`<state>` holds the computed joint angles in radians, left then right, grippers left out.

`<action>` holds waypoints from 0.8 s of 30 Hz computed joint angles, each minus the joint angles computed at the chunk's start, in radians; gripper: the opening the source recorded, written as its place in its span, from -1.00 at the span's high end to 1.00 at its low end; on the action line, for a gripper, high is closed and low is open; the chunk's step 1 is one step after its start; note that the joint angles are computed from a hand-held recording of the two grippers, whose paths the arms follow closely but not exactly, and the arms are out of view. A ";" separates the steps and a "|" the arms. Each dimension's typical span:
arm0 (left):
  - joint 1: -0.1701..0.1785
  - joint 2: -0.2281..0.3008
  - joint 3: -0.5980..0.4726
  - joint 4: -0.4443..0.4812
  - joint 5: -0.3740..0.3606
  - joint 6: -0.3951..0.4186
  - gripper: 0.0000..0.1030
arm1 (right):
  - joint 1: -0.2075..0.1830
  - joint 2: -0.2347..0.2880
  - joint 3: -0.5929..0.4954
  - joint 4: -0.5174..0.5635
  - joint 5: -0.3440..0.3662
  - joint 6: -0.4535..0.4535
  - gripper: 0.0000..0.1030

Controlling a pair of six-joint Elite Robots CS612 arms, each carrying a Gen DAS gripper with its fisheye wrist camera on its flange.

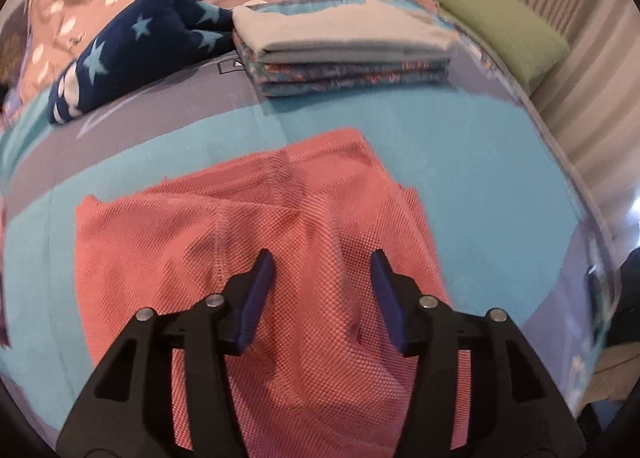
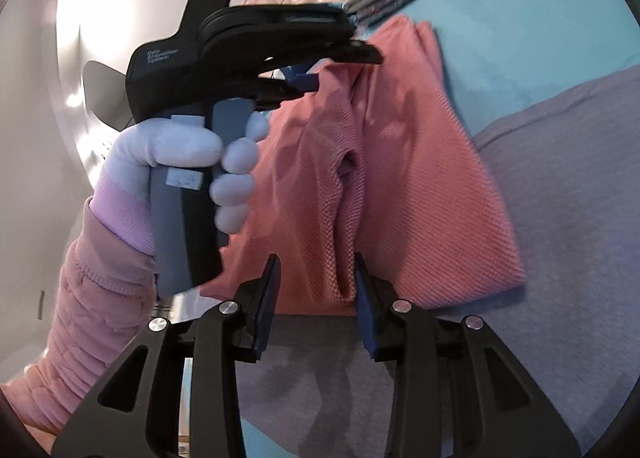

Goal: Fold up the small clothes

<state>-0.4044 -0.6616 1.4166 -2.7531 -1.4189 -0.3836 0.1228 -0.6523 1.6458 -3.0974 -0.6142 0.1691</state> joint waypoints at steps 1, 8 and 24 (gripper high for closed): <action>-0.005 0.002 -0.005 0.014 0.021 0.012 -0.01 | 0.000 0.004 -0.005 -0.005 0.004 0.019 0.34; -0.003 -0.003 -0.002 0.029 0.058 0.016 0.76 | 0.001 0.022 -0.012 -0.119 0.013 0.114 0.82; 0.024 -0.074 0.086 -0.195 -0.090 -0.092 0.86 | -0.017 -0.006 0.041 -0.348 -0.025 0.127 0.84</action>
